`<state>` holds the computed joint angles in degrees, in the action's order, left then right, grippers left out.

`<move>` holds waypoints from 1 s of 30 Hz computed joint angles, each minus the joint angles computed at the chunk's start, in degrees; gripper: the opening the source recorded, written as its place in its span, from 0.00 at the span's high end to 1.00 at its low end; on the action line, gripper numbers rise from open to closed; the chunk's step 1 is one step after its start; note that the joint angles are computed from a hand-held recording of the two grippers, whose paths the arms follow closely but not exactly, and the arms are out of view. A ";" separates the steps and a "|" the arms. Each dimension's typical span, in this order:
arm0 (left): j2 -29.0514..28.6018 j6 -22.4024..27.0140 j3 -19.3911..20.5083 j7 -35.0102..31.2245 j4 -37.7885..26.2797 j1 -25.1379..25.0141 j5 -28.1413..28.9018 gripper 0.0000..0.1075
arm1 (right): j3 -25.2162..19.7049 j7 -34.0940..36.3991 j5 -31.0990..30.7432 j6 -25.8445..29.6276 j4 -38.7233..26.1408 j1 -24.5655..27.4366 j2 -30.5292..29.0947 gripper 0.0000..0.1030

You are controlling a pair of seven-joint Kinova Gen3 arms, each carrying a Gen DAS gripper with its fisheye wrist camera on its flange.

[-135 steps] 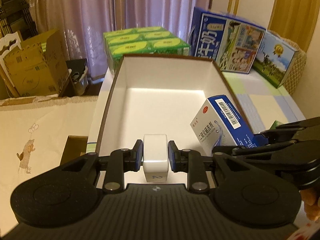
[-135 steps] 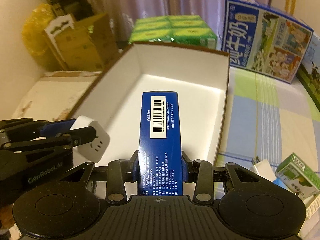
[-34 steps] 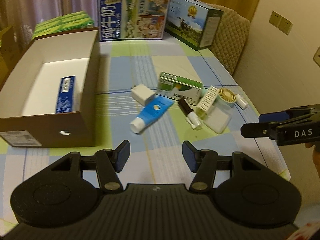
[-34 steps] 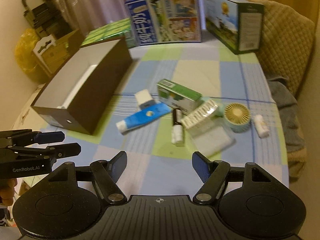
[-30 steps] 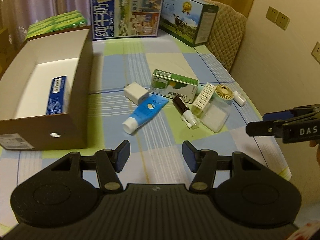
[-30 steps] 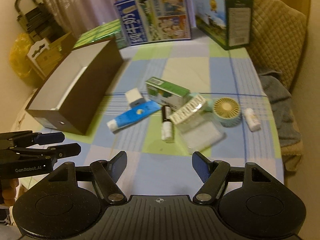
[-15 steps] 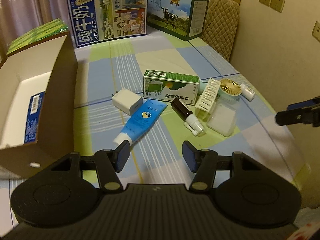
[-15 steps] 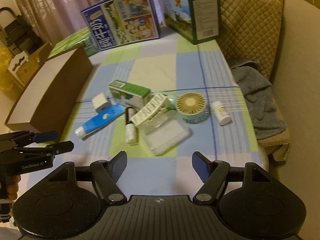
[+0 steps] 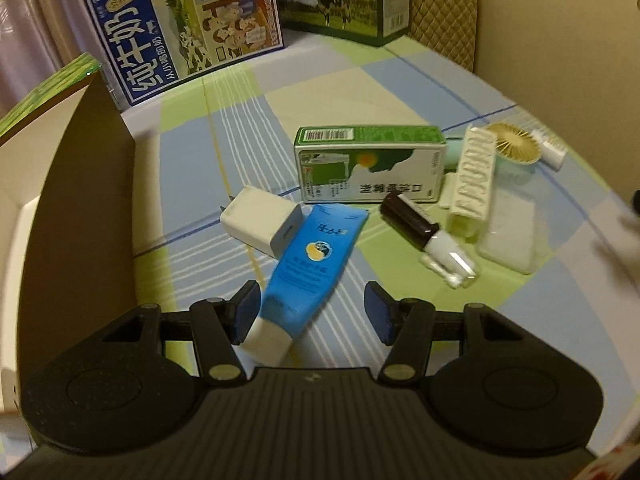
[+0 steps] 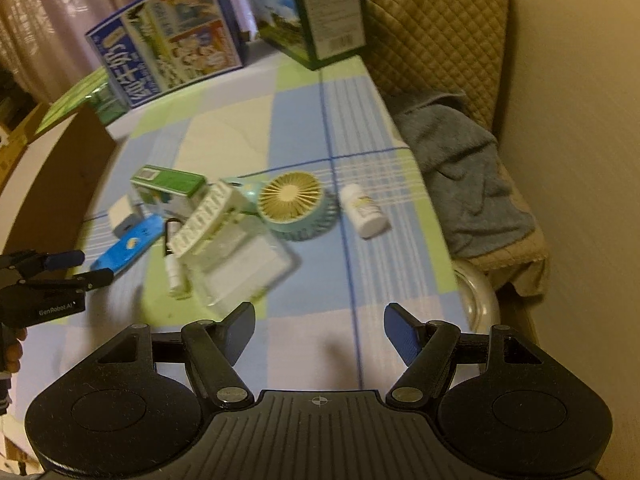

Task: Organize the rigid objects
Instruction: 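Grasp the blue hand-cream tube with the left tool while the right tool grasps the white pill bottle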

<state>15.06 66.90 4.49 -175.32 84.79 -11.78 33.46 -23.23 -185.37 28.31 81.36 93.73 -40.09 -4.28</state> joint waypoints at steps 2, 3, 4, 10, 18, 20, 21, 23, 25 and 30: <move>0.58 -2.09 0.16 0.53 0.14 1.24 -1.22 0.51 | 0.41 0.13 -0.54 -0.37 0.67 0.36 -0.37 0.33; 0.91 -2.74 0.25 1.05 0.08 1.67 -1.73 0.51 | 0.46 0.14 -0.70 -0.44 0.83 0.54 -0.41 0.33; 1.36 -3.13 0.32 1.87 -0.24 2.17 -2.49 0.51 | 0.54 0.22 -0.86 -0.59 1.07 0.73 -0.52 0.33; 3.52 -2.35 1.18 3.68 -2.21 2.70 -5.05 0.56 | 1.08 1.32 -1.93 -2.11 2.33 2.11 -0.94 0.33; 3.55 -0.49 1.83 1.36 -1.96 0.55 -3.03 0.67 | 2.28 5.83 -2.14 -5.35 3.83 4.06 -0.97 0.33; 3.37 0.71 1.50 1.80 -2.00 0.19 -2.77 0.69 | 2.51 7.02 -1.74 -6.52 4.58 4.53 -1.07 0.33; 3.32 1.41 1.29 2.35 -2.12 0.05 -2.70 0.70 | 2.59 7.71 -1.49 -7.08 5.00 4.75 -1.10 0.33; 2.83 2.04 0.78 3.57 -1.64 -0.29 -2.38 0.70 | 2.76 9.46 -0.66 -8.08 5.90 5.15 -1.10 0.33; 2.13 2.76 0.07 5.86 -1.09 -0.52 -2.36 0.70 | 2.89 11.37 0.27 -8.99 6.74 5.49 -1.09 0.34; 0.61 3.96 -1.41 11.82 -0.11 -0.97 -2.86 0.71 | 3.90 16.92 2.36 -12.74 9.63 6.86 -1.50 0.47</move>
